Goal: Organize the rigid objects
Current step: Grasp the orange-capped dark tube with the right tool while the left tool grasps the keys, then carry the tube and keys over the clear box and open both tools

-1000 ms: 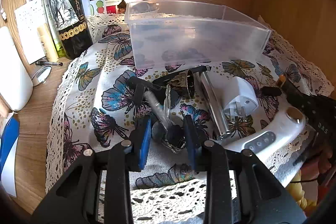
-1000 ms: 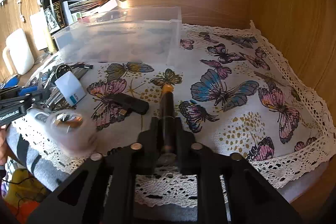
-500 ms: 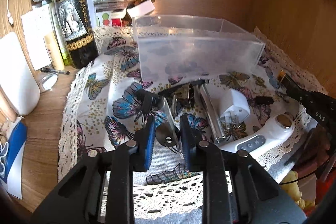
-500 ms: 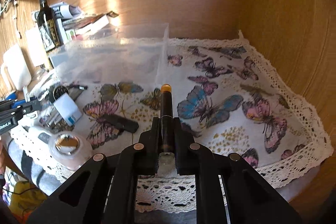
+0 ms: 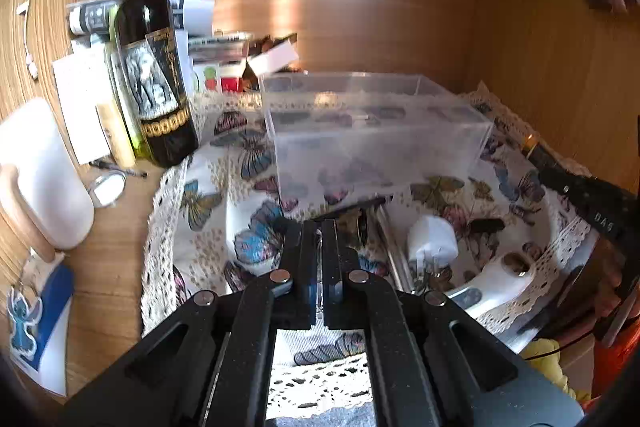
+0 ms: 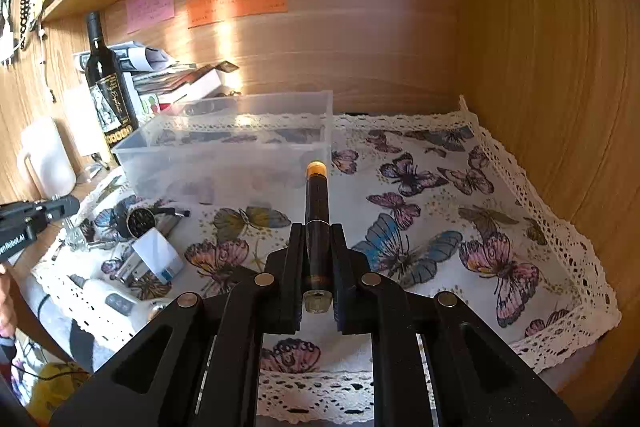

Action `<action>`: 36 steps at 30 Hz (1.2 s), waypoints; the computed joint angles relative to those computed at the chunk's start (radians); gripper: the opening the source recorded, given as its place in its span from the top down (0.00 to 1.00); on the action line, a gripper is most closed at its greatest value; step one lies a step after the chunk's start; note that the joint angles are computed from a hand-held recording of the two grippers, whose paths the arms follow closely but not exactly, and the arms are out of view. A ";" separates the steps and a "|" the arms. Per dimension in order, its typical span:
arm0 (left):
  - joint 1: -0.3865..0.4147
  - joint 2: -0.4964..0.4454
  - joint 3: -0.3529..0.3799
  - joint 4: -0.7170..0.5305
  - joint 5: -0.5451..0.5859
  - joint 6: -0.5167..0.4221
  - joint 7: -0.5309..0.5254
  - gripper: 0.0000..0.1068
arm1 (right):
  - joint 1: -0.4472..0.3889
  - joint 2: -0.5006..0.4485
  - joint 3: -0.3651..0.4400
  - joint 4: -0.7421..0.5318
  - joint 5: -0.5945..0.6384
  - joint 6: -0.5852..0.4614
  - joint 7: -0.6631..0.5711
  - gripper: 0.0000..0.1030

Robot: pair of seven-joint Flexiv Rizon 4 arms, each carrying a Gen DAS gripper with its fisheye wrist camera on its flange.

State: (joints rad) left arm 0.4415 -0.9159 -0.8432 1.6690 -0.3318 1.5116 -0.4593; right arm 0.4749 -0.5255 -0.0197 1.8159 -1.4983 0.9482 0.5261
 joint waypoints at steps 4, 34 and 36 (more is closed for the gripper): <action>0.018 0.004 -0.030 -0.015 -0.007 -0.019 0.014 1.00 | -0.004 0.005 -0.005 -0.011 -0.031 0.009 0.012 0.90; -0.306 -0.032 0.181 -0.495 -0.268 -0.212 0.098 1.00 | -0.066 -0.119 -0.080 -0.284 -0.023 0.218 -0.181 0.90; -0.356 -0.058 0.244 -0.567 -0.277 -0.255 0.072 1.00 | -0.061 -0.139 -0.091 -0.305 0.026 0.226 -0.230 0.90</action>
State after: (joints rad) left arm 0.0859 -0.9743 -0.5994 1.1015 -0.6084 1.2564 -0.3871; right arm 0.4141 -0.6641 -0.1106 1.5109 -1.4727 1.1738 0.2957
